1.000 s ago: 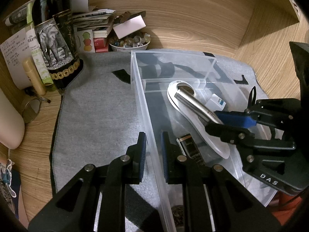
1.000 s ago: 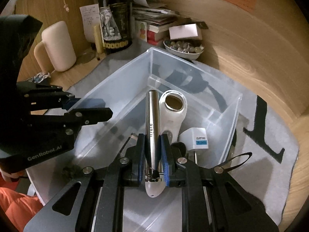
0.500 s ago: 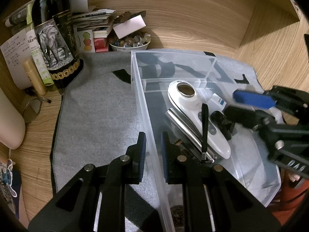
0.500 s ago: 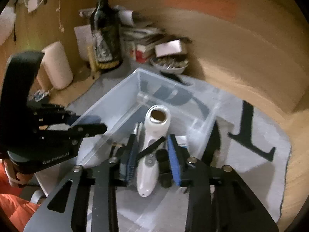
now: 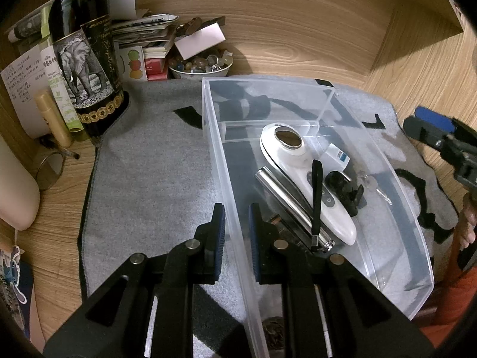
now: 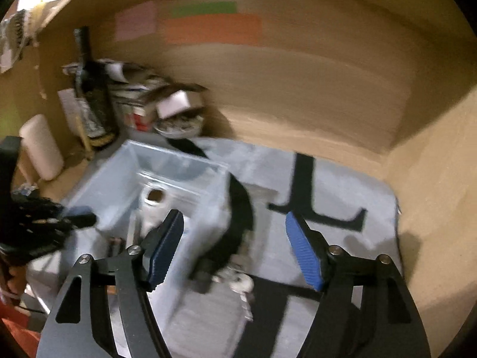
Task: Organize rigid objects
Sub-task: 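Move the right gripper to the key ring on the mat and grasp it, then lift the keys into the box onto the silver cylinder and release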
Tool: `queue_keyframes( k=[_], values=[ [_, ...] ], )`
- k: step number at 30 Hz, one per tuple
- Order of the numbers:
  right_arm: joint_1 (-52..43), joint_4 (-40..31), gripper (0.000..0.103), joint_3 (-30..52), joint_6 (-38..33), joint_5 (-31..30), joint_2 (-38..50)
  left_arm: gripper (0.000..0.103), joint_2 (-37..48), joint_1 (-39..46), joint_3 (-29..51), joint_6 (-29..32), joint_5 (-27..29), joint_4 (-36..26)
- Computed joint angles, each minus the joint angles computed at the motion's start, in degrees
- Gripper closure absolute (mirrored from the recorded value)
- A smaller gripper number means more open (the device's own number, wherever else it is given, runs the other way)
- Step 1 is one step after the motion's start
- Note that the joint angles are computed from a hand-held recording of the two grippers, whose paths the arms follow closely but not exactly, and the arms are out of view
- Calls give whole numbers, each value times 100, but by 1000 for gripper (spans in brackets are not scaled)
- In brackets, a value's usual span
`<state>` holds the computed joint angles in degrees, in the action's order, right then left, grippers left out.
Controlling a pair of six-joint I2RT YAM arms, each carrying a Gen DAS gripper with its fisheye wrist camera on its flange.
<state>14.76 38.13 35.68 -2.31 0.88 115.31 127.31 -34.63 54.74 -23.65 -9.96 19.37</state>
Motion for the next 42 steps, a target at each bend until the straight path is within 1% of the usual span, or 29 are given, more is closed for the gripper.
queue_keyframes(
  k=[4, 11, 15, 18, 20, 22, 24, 27, 28, 29, 32, 34, 37, 42],
  values=[
    [-217, -189, 35, 130, -29, 19, 344, 89, -3, 5, -17, 5, 4, 15],
    [-411, -248, 35, 241, -15, -120, 946, 89, -6, 8, -19, 19, 0, 6],
    [-421, -380, 35, 370, -10, -301, 1188, 89, -13, 20, -42, 42, -8, 8],
    [-348, -616, 36, 573, -33, -392, 1391, 89, -10, 20, -51, 35, -8, 26],
    [-281, -712, 39, 703, -63, -352, 1505, 89, -6, 13, -35, 27, -8, 13],
    [-238, -651, 39, 726, -78, -295, 1552, 89, -8, 17, -43, 23, -4, 22],
    [-206, -669, 43, 748, -77, -235, 1550, 89, -14, 18, -55, 26, -3, 26],
    [-171, -596, 54, 750, -117, -219, 1567, 89, -14, 19, -60, 29, -7, 37],
    [-158, -583, 63, 753, -139, -223, 1565, 89, -12, 18, -55, 23, -5, 34],
    [-140, -568, 69, 760, -168, -218, 1567, 89, -10, 12, -46, 19, -7, 24],
    [-89, -546, 80, 839, -203, -176, 1622, 89, -17, 13, -57, 23, -11, 28],
    [-60, -540, 80, 854, -210, -127, 1621, 89, -16, 12, -56, 20, -10, 28],
    [-121, -519, 80, 831, -199, -223, 1602, 89, -14, 12, -54, 12, -1, 24],
    [-287, -275, 80, 535, -82, -377, 1357, 89, -2, 8, -34, 29, -17, -14]
  ],
)
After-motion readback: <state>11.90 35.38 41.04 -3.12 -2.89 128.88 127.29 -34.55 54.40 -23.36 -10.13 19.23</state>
